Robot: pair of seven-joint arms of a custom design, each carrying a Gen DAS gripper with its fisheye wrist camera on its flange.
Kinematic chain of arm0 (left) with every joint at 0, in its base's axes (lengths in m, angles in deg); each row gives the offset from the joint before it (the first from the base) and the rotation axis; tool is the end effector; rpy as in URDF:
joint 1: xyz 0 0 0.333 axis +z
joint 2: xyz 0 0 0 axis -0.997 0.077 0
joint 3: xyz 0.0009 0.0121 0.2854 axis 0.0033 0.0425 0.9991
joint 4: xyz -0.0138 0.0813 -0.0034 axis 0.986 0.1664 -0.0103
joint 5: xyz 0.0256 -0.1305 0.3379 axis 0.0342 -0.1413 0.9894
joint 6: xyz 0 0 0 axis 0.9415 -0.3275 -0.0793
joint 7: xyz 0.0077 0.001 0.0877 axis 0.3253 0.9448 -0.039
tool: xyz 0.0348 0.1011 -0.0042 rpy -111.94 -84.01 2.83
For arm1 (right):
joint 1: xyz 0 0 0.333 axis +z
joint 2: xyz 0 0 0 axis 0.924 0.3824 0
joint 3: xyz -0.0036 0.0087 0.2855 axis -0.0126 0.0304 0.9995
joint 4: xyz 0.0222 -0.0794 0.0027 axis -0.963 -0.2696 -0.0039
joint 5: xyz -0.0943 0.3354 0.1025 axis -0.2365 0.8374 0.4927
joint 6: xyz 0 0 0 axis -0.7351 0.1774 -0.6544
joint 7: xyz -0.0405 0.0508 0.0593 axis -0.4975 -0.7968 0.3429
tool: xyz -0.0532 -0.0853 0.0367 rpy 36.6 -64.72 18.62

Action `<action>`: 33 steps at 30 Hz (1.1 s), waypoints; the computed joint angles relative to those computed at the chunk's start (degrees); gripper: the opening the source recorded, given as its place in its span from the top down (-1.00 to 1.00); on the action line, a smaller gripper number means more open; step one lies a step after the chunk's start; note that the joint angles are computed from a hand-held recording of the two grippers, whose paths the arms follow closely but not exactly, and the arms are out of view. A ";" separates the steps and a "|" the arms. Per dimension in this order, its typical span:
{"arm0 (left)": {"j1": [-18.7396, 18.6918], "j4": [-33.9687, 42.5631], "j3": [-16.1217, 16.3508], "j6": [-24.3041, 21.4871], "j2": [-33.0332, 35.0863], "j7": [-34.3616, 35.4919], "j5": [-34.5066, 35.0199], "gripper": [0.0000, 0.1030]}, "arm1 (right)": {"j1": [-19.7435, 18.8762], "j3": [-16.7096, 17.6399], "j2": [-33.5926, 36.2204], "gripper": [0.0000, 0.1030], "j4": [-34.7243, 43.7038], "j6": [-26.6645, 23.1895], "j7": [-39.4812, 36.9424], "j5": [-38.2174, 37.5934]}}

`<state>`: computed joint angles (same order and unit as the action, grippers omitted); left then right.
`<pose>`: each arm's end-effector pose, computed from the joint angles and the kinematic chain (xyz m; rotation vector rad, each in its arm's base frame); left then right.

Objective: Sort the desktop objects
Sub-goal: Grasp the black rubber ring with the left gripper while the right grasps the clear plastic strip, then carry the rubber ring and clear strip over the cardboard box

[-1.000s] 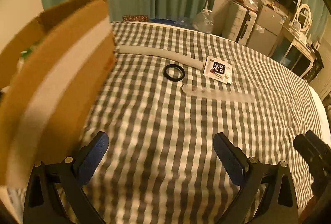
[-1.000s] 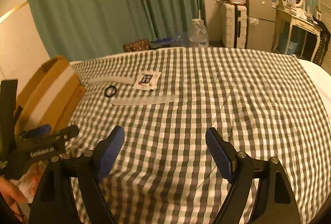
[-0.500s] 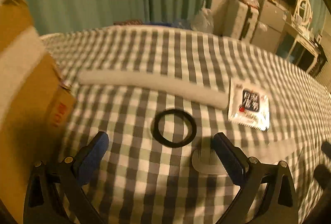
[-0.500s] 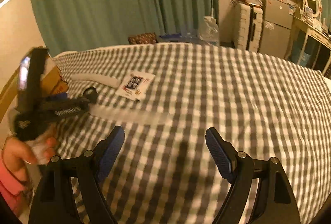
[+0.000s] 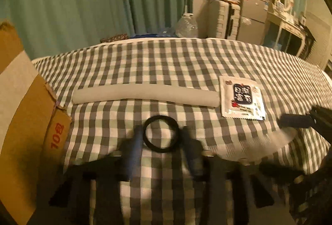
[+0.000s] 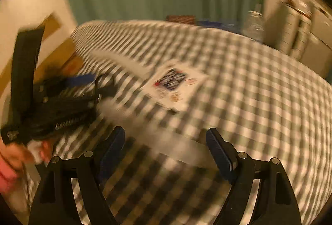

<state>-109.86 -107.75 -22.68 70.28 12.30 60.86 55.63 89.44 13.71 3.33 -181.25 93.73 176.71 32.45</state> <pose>0.5413 -0.3525 0.5061 -1.4189 2.1257 -0.7715 0.4867 0.2824 0.4533 -2.0175 1.5368 -0.4645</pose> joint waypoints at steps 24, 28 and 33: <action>4.06 -4.91 -1.48 0.07 -3.43 6.21 -10.77 0.93 | 1.46 0.71 -2.10 0.84 1.92 -9.14 12.07 6.80; 5.07 -6.78 -1.39 2.50 -4.25 5.39 -12.25 0.93 | 1.04 0.52 -1.93 0.93 1.10 -5.87 17.94 3.76; 5.71 -8.85 -2.16 4.95 -6.02 7.42 -13.56 0.94 | 1.28 0.94 -5.88 0.94 -2.45 -6.80 18.24 4.10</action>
